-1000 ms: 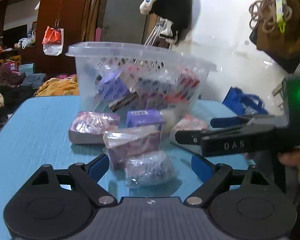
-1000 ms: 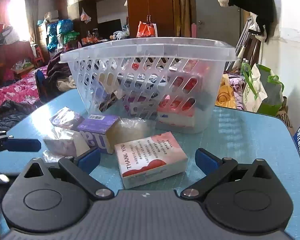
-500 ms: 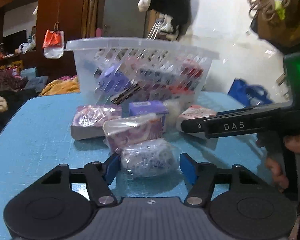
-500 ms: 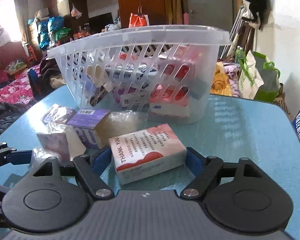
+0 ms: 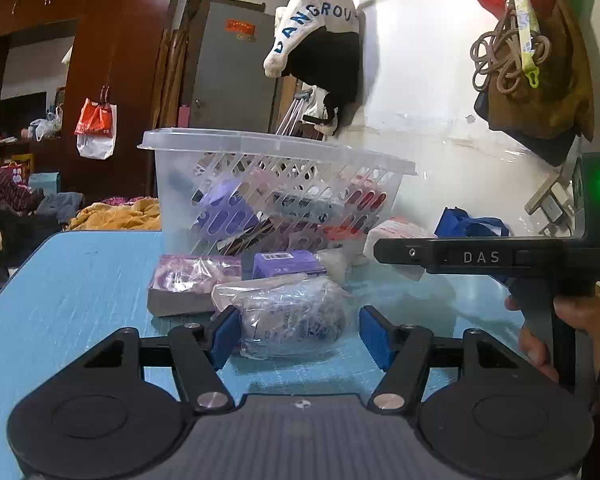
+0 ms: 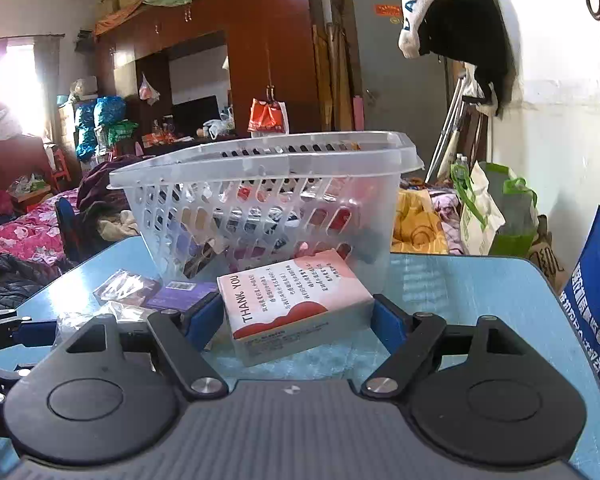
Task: Organize objects
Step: 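Grasp a clear bagged item with the left gripper while the right grasps the THANK YOU box, then carry both items over the white basket and open both grippers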
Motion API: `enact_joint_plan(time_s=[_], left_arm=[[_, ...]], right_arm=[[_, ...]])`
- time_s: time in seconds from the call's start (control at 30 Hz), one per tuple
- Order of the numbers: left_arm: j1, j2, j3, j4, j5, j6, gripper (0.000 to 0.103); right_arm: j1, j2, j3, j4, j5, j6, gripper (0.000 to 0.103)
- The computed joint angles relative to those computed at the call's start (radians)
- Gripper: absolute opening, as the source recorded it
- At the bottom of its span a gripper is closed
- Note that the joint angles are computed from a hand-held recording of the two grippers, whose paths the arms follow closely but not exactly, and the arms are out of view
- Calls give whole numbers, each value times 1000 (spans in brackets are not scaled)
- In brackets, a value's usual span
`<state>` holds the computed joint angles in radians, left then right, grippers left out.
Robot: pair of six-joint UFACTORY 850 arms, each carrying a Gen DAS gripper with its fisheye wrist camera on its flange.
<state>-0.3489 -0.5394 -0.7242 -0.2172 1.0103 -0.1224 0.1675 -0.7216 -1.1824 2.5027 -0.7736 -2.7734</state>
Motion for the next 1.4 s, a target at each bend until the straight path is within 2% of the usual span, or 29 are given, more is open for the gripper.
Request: enact_joint_plan(time_s=[0.5,0.83,1.07,1.23,1.4], left_arm=[[16,-7,8,35,32,-45,68],[16,-5,16,29,67,-55,68],[27,23,42,9,121,-51,68],[61,64,47,55,106,-83,68],[94,108,22,95,68,-86,68]], right_arm=[[1,1,16,28,-44,-25,82],[18,14,45,127,-68,-127,82],[22,41,99,184,-174,-171,82],[22,92,134,162,-209,-171,82],[12,124,101,122,-172,-116,82]])
